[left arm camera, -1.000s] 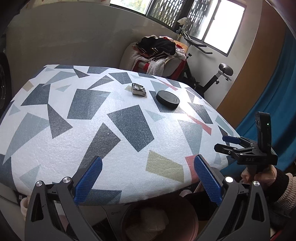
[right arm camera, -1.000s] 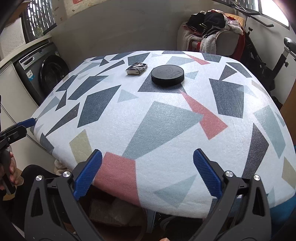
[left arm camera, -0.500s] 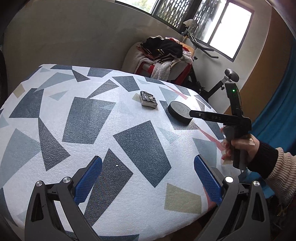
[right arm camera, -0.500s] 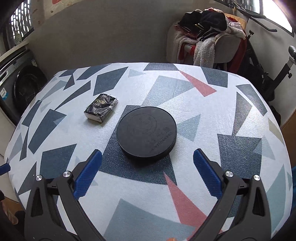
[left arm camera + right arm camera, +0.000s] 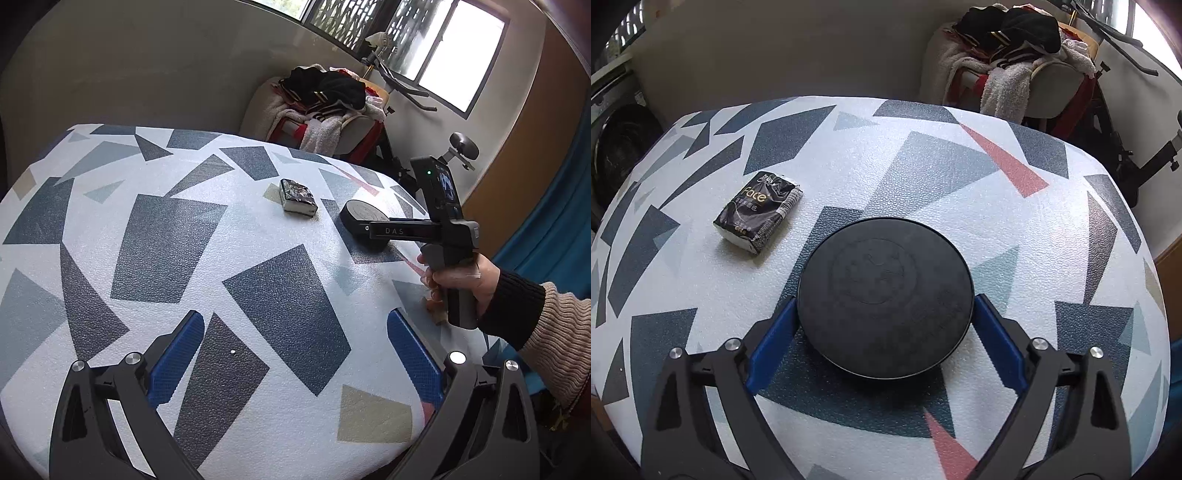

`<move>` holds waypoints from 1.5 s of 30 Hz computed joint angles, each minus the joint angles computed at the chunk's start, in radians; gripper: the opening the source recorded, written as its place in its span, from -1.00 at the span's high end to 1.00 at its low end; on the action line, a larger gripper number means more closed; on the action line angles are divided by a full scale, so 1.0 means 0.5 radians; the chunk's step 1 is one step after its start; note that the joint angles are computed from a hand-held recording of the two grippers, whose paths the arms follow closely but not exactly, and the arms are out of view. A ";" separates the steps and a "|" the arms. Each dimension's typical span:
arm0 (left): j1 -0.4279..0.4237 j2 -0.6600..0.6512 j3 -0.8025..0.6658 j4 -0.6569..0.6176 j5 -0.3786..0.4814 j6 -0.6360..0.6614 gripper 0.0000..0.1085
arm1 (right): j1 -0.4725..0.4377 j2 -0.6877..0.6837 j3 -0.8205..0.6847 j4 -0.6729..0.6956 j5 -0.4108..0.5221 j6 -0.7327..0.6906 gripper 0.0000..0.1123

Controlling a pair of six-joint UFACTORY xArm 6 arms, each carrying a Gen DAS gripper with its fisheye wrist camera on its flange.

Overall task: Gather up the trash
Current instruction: 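Raise both tools back above the board toward the tissue pack and black lid, then grasp the black round lid with the right gripper while the left gripper grasps the black Face tissue pack, then lower both tools over the brown bin and release the lid and tissue pack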

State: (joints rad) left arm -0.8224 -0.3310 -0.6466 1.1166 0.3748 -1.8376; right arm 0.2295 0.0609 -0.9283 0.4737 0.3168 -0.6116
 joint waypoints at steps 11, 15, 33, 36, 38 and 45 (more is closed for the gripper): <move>0.227 0.652 -0.659 -0.584 -0.011 0.949 -0.79 | -0.187 -0.432 0.262 0.775 -0.015 -0.708 -0.62; 0.309 1.015 -1.025 -0.976 0.013 1.353 -0.58 | -0.344 -0.576 0.341 1.103 0.152 -0.938 -0.62; 0.307 1.505 -1.694 -1.189 0.538 1.657 0.39 | -0.580 -0.893 0.648 1.202 0.230 -1.115 -0.63; 0.263 1.347 -1.525 -1.170 0.471 1.625 0.39 | -0.602 -0.973 0.700 1.157 0.269 -1.060 -0.63; 0.222 1.230 -1.409 -1.126 0.442 1.568 0.39 | -0.605 -1.052 0.751 1.108 0.287 -1.021 -0.62; 0.024 0.806 -0.997 -0.937 0.341 1.213 0.39 | -0.652 -1.451 0.969 0.914 0.459 -0.867 -0.62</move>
State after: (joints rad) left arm -0.8104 0.0719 -1.1453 0.6482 0.5451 -1.2310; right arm -0.0963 -0.6646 -0.4440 0.9306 0.5462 -1.0451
